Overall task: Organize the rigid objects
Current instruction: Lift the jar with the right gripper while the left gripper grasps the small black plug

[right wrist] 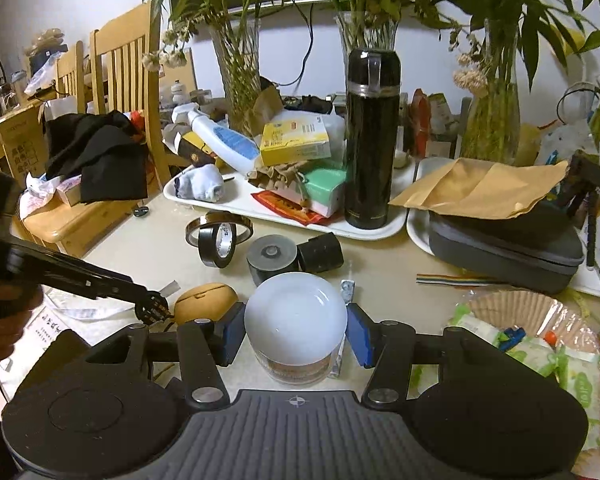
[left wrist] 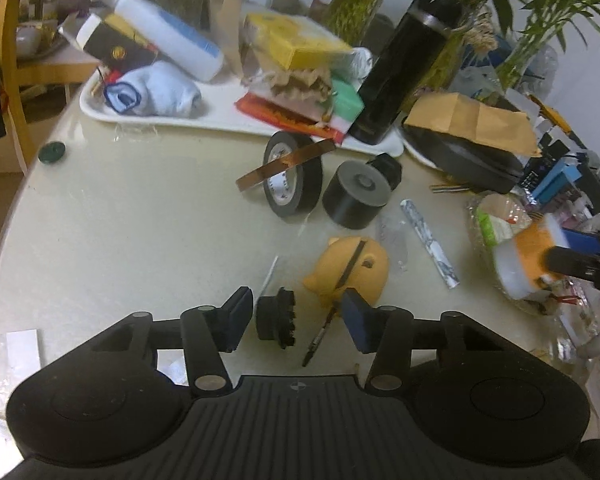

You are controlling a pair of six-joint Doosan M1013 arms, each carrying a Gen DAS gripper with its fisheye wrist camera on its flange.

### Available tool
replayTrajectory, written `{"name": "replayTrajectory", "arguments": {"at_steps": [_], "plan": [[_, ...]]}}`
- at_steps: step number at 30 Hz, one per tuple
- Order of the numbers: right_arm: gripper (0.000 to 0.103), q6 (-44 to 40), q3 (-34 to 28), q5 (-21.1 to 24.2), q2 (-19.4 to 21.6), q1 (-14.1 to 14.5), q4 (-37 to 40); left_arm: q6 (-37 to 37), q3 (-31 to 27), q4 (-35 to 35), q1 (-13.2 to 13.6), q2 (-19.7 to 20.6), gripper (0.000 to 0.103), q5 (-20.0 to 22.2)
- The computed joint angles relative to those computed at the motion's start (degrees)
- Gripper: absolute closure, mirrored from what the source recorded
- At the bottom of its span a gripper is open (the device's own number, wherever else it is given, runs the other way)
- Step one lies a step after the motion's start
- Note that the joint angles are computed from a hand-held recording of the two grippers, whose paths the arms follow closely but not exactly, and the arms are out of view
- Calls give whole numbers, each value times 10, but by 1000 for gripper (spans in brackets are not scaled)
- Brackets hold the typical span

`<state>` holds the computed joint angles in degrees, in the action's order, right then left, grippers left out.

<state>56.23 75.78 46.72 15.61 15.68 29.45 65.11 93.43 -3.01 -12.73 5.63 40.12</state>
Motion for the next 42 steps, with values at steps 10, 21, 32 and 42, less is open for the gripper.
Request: {"name": "replayTrajectory", "arguments": {"at_steps": [10, 21, 32, 42], "plan": [[47, -15, 10, -4, -8, -5, 25, 3, -3, -5, 5, 13, 66, 14], [47, -11, 17, 0, -11, -6, 34, -28, 4, 22, 0, 5, 82, 1], [47, 5, 7, 14, -10, -4, 22, -36, 6, 44, -10, -19, 82, -19], [47, 26, -15, 37, -12, 4, 1, -53, -20, 97, -34, -42, 82, -1]]}}
